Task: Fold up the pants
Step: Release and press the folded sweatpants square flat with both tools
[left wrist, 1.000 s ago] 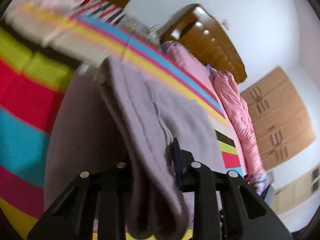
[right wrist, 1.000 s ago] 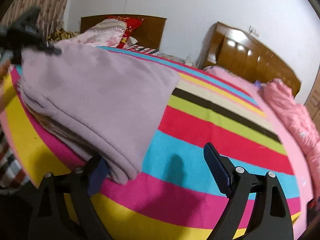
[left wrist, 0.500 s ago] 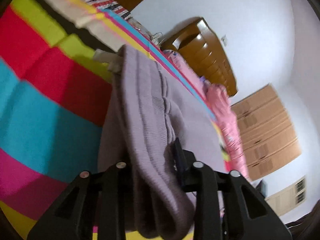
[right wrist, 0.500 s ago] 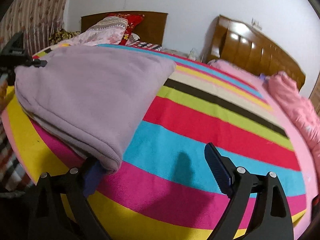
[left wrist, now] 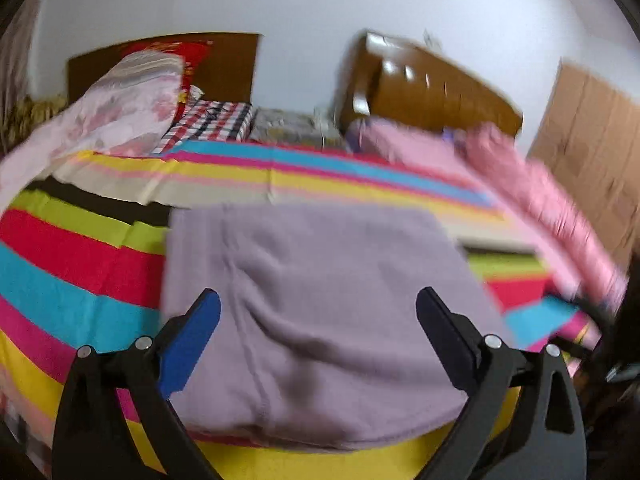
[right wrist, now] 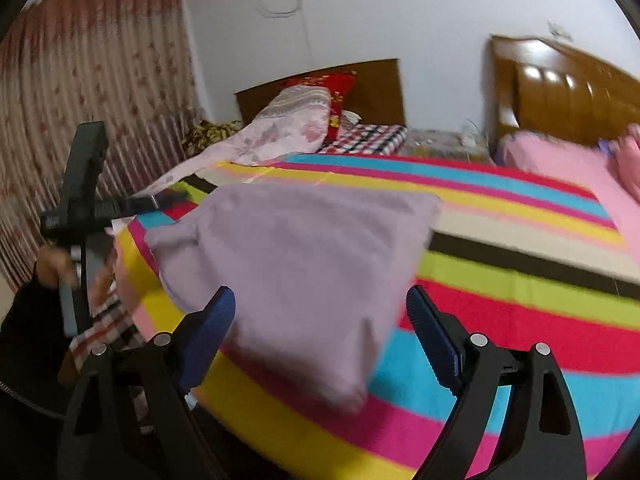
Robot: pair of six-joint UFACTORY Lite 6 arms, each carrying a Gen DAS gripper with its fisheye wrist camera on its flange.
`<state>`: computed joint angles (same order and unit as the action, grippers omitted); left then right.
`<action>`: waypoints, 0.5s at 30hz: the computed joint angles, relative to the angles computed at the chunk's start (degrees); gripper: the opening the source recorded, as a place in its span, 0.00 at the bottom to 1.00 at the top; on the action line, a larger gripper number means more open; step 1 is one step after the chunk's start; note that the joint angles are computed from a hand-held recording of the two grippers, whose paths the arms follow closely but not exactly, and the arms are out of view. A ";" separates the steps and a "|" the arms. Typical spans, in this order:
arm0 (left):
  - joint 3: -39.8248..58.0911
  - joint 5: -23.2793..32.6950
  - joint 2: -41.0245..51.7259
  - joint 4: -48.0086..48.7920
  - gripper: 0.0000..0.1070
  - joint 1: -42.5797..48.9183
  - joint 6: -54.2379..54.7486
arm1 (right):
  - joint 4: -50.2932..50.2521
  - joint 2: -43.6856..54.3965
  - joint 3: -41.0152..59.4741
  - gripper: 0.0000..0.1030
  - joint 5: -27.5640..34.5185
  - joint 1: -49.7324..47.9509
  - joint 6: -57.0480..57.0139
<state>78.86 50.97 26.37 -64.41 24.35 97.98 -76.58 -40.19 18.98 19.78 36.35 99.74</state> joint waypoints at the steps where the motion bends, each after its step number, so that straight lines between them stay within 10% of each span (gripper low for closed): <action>1: -3.00 -2.75 -1.17 -0.09 0.92 -0.79 2.39 | -4.21 3.13 1.23 0.82 -0.02 0.86 3.60; 7: -10.09 -3.45 2.46 -9.25 0.91 3.89 24.41 | -28.68 21.85 2.95 0.84 -1.68 4.85 30.30; 15: -11.10 -5.64 2.71 -10.94 0.94 3.44 27.03 | -19.98 15.89 1.26 0.84 -0.23 7.14 22.93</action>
<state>67.76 45.33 29.08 -75.36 27.79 125.01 -96.56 -24.30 20.24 19.54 43.49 122.66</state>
